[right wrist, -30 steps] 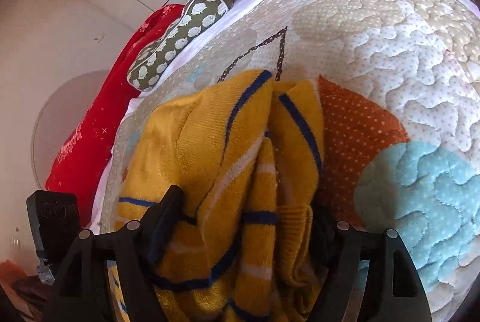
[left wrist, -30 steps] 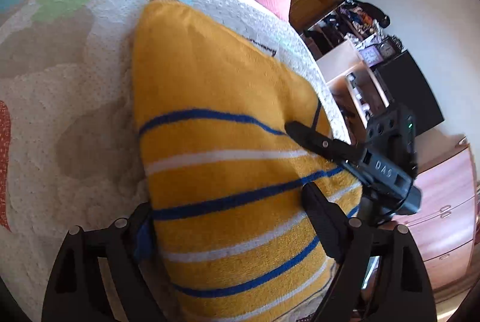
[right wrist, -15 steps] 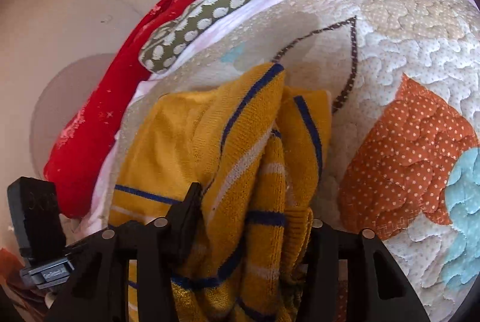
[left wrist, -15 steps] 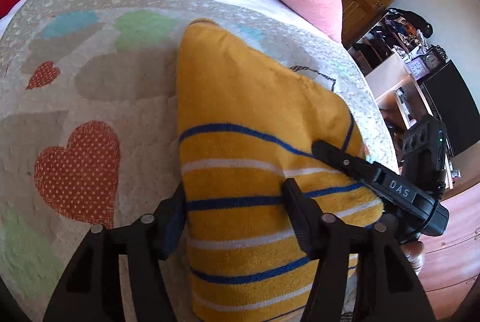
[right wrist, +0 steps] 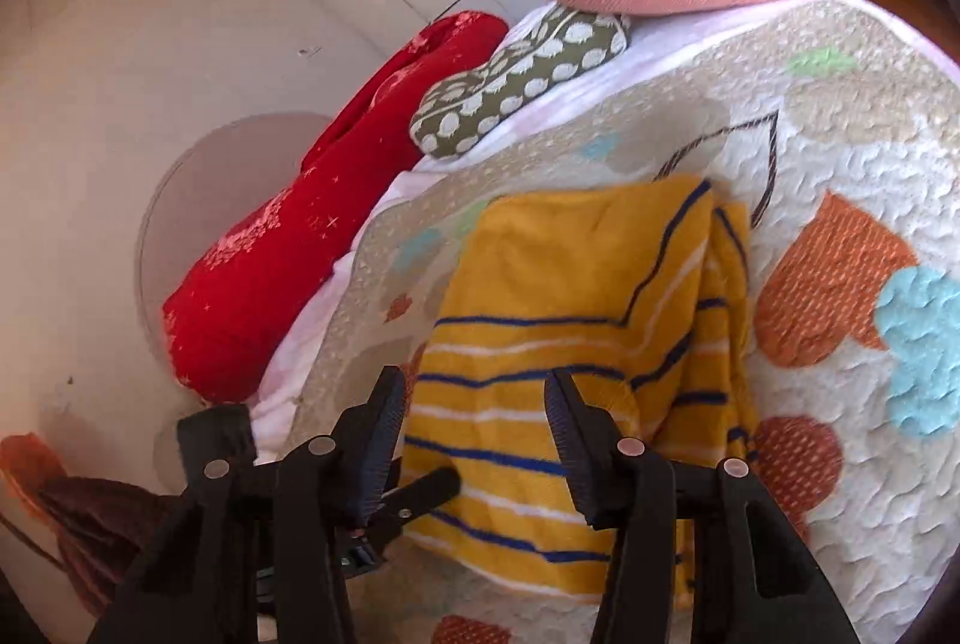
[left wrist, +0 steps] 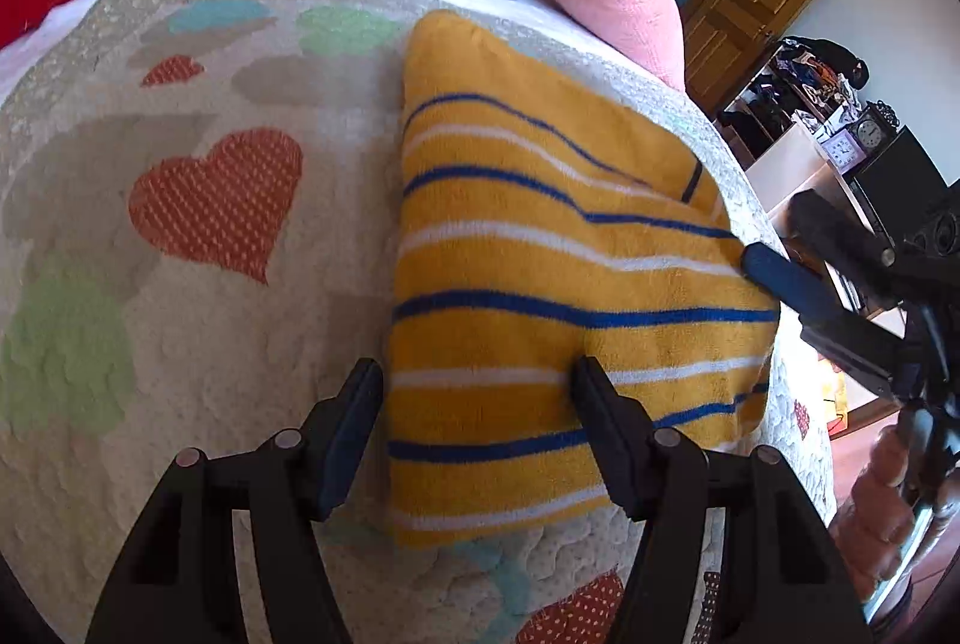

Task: Fold small clothes
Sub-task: 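Release the folded sweater and pull both grippers back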

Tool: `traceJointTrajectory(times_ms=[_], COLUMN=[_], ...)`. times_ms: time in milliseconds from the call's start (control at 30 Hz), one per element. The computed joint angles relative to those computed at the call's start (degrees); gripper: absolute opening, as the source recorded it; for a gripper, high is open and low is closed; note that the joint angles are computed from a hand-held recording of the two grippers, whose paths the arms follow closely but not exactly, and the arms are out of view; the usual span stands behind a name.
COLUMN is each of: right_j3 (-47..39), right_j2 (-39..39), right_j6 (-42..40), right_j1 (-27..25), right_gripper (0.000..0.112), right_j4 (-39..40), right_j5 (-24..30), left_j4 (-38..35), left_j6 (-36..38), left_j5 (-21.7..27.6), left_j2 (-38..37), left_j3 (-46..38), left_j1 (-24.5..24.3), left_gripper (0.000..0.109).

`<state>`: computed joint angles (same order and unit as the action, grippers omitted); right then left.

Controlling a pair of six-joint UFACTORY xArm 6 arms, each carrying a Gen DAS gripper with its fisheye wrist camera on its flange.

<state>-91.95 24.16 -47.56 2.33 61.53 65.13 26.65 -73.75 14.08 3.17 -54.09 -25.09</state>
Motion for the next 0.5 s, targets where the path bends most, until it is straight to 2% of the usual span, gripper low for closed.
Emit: traceJointTrajectory(times_ms=[33, 100, 133, 167, 233, 300, 367, 433, 500], right_j3=[0.6, 3.5, 4.1, 4.2, 6.1, 10.8, 17.3, 24.0, 29.9], right_j2=[0.3, 0.6, 1.0, 1.4, -0.1, -4.4, -10.2, -16.2, -21.6], right_j6=[1.2, 2.7, 2.2, 1.3, 0.8, -1.2, -5.3, -10.2, -15.2], right_j1=[0.6, 2.3, 2.4, 1.8, 0.5, 0.6, 1.4, 2.3, 2.9], right_gripper=[0.052, 0.032, 0.012, 0.008, 0.008, 0.009, 0.023, 0.035, 0.041], right_j4=[-1.8, -5.0, -5.0, -3.7, -1.0, -0.2, 0.0, 1.8, 4.6], right_j5=[-1.7, -9.7, -11.7, -11.5, -10.5, -13.6, -18.8, -24.2, -28.2], left_j4=[1.4, 3.3, 5.7, 8.6, 14.6, 21.1, 26.8, 30.9, 34.0], left_j6=[-1.4, -2.8, -4.6, -6.7, -11.6, -18.1, -23.9, -27.6, -30.6], left_j5=[-1.0, 0.0, 1.7, 3.6, 8.9, 15.6, 24.5, 35.2, 45.5], left_j2=[-0.2, -0.9, -1.7, -2.6, -4.9, -7.6, -9.8, -10.9, -11.1], left_j3=[0.7, 0.8, 0.6, 0.5, 0.5, 0.9, 0.6, -0.6, -2.1], left_j1=[0.1, -0.4, -1.0, -1.6, -3.7, -6.6, -10.9, -16.1, -21.7], left_gripper=[0.067, 0.068, 0.068, 0.068, 0.068, 0.068, 0.068, 0.074, 0.087])
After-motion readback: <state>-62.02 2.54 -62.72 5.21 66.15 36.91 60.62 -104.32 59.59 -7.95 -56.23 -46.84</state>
